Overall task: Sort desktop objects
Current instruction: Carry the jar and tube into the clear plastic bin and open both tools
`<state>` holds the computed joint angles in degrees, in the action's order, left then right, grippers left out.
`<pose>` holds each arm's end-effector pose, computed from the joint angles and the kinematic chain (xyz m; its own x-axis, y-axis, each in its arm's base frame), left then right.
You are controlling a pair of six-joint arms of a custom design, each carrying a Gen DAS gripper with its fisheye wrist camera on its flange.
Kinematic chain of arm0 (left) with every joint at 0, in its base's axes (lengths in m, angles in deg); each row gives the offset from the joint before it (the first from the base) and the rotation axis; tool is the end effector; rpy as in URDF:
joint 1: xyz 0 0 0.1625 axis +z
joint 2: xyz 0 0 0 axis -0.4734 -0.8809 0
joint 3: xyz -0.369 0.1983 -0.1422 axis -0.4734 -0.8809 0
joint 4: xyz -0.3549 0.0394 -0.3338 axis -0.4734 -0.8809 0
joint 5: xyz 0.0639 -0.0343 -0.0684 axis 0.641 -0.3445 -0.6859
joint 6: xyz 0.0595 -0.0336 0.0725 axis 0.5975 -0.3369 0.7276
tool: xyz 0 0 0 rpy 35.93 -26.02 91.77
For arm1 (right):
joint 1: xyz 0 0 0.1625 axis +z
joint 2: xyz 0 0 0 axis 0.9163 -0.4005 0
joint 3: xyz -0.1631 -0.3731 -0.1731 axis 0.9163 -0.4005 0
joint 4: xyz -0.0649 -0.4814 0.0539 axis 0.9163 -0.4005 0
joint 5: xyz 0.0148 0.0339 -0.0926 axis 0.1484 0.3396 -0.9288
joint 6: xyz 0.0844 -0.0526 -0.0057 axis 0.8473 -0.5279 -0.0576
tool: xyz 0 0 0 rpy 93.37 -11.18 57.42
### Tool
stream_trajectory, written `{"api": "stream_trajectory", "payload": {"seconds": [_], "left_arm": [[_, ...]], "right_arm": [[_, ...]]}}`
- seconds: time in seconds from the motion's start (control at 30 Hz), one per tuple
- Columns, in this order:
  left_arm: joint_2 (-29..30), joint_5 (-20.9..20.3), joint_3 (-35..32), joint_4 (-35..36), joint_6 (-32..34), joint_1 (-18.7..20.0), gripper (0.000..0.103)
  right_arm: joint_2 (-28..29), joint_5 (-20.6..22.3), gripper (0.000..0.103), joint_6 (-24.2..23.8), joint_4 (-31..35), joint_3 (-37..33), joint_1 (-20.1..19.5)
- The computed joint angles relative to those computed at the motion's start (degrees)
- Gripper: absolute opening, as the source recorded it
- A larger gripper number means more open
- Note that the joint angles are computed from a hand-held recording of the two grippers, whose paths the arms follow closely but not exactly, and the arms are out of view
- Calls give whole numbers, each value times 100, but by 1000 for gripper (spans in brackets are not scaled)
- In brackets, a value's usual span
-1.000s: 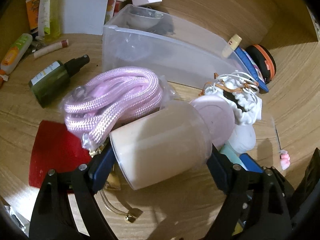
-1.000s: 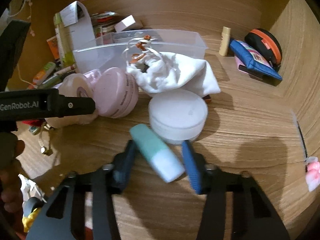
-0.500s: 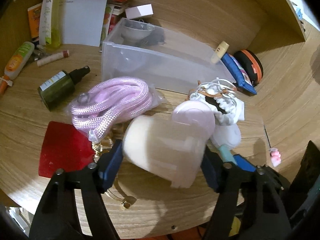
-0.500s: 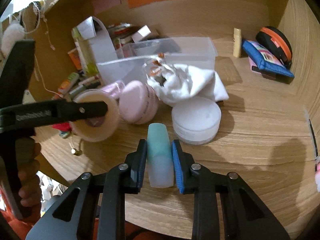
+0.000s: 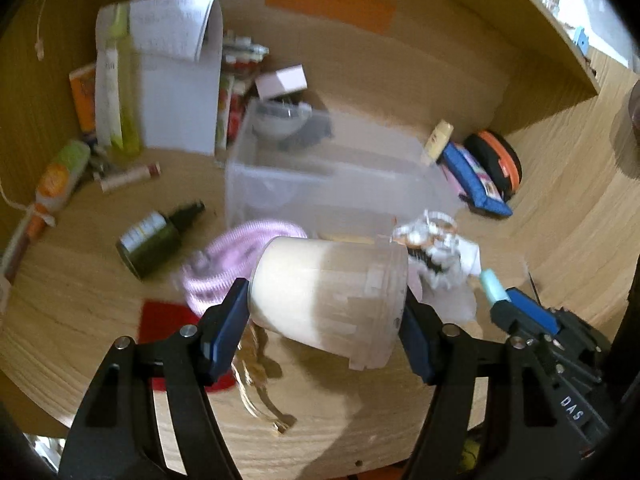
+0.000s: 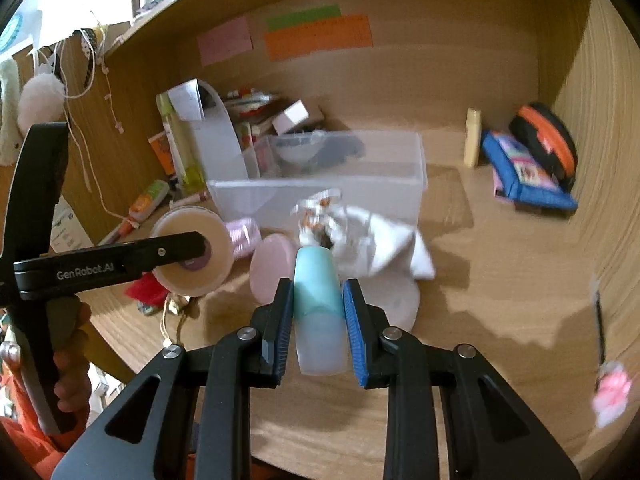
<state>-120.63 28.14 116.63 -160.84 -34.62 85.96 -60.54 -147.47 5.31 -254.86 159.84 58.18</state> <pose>-0.0558 -0.4281 0.2557 -0.8241 0.3296 -0.4607 0.5342 0.7228 -0.4384 0.3015 -0.3342 -0.0164 -0.8007 -0.0007 0.5990 -0.4811 0.5965 -0.6424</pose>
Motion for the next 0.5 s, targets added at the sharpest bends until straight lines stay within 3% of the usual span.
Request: {"api": "stream_trajectory", "payload": {"seconds": [0.2,0.3,0.5], "left_arm": [[267,193,-340,-231,311,-84,69],[398,51,-589,-227,463,-20,69],[787,141,-1009,-434,730,10,66]], "right_arm": [[-207,-164,23,-602,-220,-228,97],[-334,-156,23,-920,-329,-359,88],[-606,31,23,-1100,-86,-582,-145]]}}
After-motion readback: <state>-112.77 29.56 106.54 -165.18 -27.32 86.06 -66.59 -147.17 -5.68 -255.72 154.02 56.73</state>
